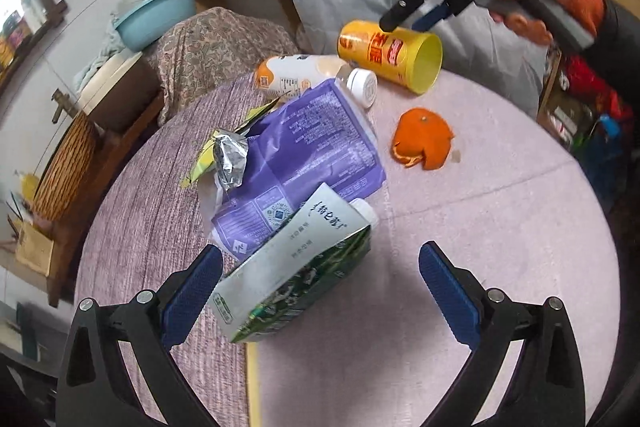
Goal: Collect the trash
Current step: 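Move both tools back over the table toward the carton and can, then grasp the yellow can with the right tool while the left tool grasps the green milk carton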
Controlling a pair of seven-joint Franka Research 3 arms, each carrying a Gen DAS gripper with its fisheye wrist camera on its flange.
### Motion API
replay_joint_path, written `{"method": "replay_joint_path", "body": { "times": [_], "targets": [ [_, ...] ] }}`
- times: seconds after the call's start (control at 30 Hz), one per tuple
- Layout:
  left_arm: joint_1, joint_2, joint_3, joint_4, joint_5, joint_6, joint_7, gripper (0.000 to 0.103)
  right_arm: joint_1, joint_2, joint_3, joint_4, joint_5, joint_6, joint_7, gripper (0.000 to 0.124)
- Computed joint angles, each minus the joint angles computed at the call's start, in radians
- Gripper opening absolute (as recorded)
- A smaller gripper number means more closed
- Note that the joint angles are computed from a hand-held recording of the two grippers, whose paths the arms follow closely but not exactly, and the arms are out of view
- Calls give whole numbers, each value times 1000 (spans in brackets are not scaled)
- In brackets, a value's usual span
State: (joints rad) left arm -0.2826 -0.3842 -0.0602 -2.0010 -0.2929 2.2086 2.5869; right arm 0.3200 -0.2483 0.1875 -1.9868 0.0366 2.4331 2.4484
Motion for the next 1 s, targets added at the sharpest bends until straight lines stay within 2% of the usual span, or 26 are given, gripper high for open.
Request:
{"method": "replay_joint_path", "body": {
  "times": [0.1,0.3,0.43,0.5,0.63,0.83,1.0],
  "targets": [
    [4,30,-10,32,30,-23,15,97,7,55,-4,73,1,-81,-22,87],
    [23,86,-59,69,173,-57,59,86,25,117,-25,136,21,-148,-30,87],
    [34,122,-87,100,261,-76,54,72,36,132,-39,143,65,-155,-60,74],
    [36,125,-94,97,286,-70,56,71,40,142,-42,148,86,-158,-73,70],
    [31,96,-95,58,314,-39,76,69,44,133,-47,121,127,-112,-104,69],
    [13,37,-73,-4,286,-7,103,63,47,97,-45,54,162,-28,-123,68],
    [-4,2,-42,-23,225,-33,143,58,56,47,-40,-22,213,60,-166,68]
  ]
}}
